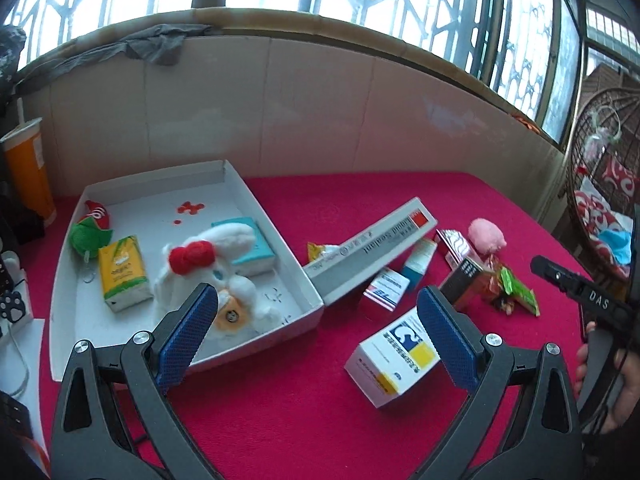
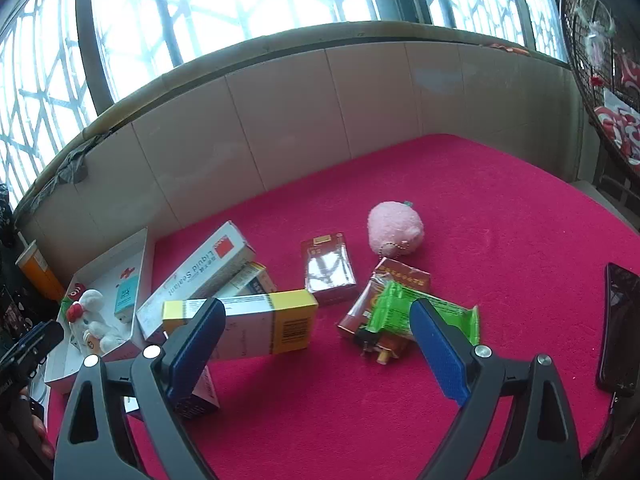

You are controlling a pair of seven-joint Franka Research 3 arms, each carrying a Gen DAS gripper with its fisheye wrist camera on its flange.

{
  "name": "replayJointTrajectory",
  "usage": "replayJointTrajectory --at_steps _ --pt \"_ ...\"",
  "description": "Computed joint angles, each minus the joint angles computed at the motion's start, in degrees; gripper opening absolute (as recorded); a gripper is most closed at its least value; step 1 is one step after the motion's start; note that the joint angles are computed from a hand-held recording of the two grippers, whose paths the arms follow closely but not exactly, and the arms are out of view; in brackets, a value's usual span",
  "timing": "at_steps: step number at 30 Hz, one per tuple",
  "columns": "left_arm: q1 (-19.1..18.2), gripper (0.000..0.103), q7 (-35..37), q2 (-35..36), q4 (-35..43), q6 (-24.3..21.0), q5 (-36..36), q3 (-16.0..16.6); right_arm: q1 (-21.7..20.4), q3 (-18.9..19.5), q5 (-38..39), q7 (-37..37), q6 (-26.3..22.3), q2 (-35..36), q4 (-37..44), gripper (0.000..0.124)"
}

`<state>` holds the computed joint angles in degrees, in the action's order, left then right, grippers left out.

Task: Organize objects
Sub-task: 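Grasp the white-blue medicine box with the left gripper while the right grasps the yellow-white box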

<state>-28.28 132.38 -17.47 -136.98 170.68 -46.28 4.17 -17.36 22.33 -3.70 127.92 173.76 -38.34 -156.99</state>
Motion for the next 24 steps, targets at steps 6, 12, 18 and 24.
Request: replayJointTrajectory --at_steps 6,12,18,24 --pt "0.2 0.101 5.9 2.2 0.7 -6.9 0.2 -2.7 9.4 -12.2 1.9 -12.1 2.4 0.5 -3.1 0.094" --pt "2.2 0.101 13.4 3.8 1.4 -8.8 1.3 -6.1 22.3 -21.8 -2.7 -37.3 2.1 6.2 1.5 0.094" --pt "4.7 0.101 16.3 6.1 3.5 -12.6 2.7 -7.9 21.1 -17.3 -7.5 -51.9 -5.1 14.5 10.0 0.094" --pt "8.3 0.101 12.4 9.0 5.8 -14.5 7.4 -11.1 15.1 -9.7 -15.0 -53.1 -5.4 20.4 14.2 0.094"
